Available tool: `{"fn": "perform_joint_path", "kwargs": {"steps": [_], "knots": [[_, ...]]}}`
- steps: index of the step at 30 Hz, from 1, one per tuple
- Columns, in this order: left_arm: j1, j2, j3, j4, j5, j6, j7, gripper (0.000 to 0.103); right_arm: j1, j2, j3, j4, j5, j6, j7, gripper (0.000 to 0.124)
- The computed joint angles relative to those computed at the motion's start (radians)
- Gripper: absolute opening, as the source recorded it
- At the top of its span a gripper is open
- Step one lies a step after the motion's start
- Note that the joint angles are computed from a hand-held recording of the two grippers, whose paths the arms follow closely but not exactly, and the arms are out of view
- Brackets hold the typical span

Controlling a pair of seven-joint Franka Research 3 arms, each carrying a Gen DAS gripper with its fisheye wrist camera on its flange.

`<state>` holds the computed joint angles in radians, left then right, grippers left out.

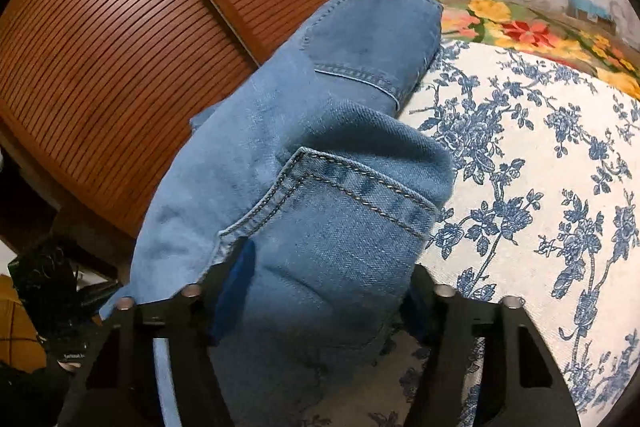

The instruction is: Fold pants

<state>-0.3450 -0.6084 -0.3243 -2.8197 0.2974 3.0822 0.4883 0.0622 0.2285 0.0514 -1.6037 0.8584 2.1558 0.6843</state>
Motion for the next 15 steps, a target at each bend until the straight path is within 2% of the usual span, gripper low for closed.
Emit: {"fn": "perform_joint_path", "kwargs": {"steps": [1,4,6,9,15], "knots": [[-0.003,-0.001,-0.002,0.006,0.002,-0.008,0.002,0.019,-0.007,-0.008,0.002,-0.008,0.024,0.001,-0.024,0.031],[0.022,-0.019,-0.034,0.015,0.01,-0.015,-0.02,0.014,-0.001,-0.074,0.003,-0.085,0.061,0.076,-0.103,0.024],[0.025,-0.038,-0.04,0.008,0.015,0.002,-0.033,0.014,0.013,-0.132,0.001,-0.145,0.091,0.137,-0.165,0.023],[0.019,-0.067,-0.034,0.004,0.019,0.016,-0.036,0.013,0.034,-0.186,-0.011,-0.182,0.141,0.18,-0.237,0.023],[0.056,-0.169,-0.031,0.013,0.04,0.002,-0.027,0.013,0.075,-0.219,-0.029,-0.128,0.184,0.19,-0.307,0.023]]}}
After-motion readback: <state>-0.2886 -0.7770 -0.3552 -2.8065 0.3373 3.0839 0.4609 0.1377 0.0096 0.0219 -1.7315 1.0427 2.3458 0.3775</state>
